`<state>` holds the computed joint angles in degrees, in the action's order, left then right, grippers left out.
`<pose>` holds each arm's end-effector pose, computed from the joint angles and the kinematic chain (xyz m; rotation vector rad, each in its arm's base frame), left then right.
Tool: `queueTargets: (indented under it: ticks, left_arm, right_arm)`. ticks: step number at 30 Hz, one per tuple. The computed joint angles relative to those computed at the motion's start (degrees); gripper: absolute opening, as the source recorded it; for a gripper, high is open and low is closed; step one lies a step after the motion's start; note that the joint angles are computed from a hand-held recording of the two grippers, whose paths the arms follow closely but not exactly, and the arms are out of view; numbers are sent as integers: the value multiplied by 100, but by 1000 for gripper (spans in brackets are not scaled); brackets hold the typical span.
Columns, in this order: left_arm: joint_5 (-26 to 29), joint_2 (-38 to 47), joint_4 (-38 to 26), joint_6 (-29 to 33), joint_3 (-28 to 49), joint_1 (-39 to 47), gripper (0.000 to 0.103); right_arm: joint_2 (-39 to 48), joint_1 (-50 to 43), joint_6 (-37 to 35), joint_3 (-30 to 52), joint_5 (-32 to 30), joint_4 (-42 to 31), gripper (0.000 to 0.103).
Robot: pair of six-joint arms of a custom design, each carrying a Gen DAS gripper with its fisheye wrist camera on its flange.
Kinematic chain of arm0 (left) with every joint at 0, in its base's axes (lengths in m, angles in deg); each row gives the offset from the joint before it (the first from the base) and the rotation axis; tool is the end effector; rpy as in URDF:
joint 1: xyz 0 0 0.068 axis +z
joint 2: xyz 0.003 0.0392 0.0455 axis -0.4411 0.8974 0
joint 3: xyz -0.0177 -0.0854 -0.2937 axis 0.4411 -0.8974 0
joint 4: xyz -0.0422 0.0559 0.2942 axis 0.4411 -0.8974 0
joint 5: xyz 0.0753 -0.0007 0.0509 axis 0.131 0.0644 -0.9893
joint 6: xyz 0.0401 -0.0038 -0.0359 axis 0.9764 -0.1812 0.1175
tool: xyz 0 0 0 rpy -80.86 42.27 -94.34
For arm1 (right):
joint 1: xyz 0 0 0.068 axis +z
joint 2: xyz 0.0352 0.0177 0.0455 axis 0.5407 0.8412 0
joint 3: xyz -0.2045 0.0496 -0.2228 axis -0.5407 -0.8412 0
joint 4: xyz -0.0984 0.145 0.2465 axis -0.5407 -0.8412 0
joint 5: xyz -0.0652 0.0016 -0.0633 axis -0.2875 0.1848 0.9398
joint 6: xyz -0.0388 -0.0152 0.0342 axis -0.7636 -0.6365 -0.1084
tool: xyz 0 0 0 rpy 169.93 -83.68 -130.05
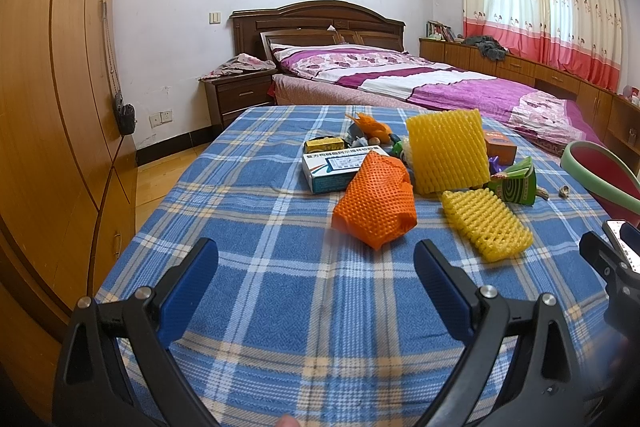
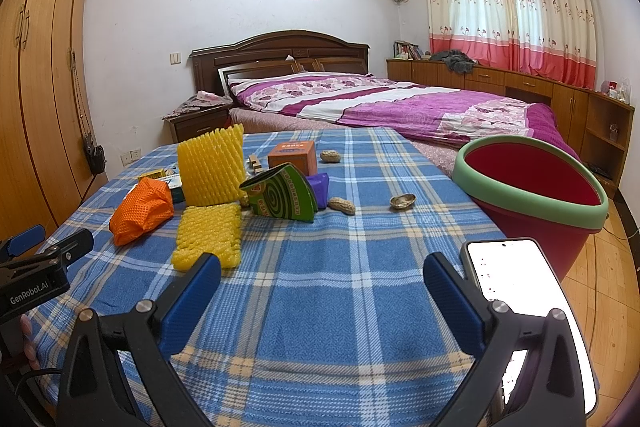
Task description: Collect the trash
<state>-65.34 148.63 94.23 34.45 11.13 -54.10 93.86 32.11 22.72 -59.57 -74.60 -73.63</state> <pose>0.1915 -0.0820 0.1241 -0.0976 2.0934 0.0715 0.1631 0.0001 0.1286 0.0234 2.0434 0.0765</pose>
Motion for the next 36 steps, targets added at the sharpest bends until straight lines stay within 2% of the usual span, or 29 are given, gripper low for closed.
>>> queueTargets:
  ticks: [7, 10, 13, 17, 22, 26, 29, 36]
  left_arm:
    - [254, 279, -397, -50, 359, 205, 98]
    - [636, 266, -709, -35, 563, 480, 98]
    - [727, 263, -931, 58, 724, 518, 98]
    - [1076, 371, -1328, 243, 1111, 664, 98]
    - [1386, 903, -1616, 459, 1699, 750, 95]
    - [1620, 1379, -1833, 480, 2131, 802, 93]
    - [1765, 1705, -1861, 493, 2332, 864, 91]
    - [2181, 2417, -2008, 596, 2784, 1041, 81]
  right_arm:
    - [92, 93, -11, 221, 120, -339, 103]
    - [-173, -184, -166, 346, -127, -750, 103]
    - [-282, -356, -276, 604, -305, -1169, 103]
    - [330, -256, -485, 1065, -383, -1386, 103]
    - [1079, 24, -813, 1512, -238, -1403, 103]
    - [1706, -10, -890, 1948, -703, -1467, 103]
    - [2176, 198, -892, 2228, -429, -1387, 103]
    - [3441, 323, -675, 2998, -330, -1540, 84]
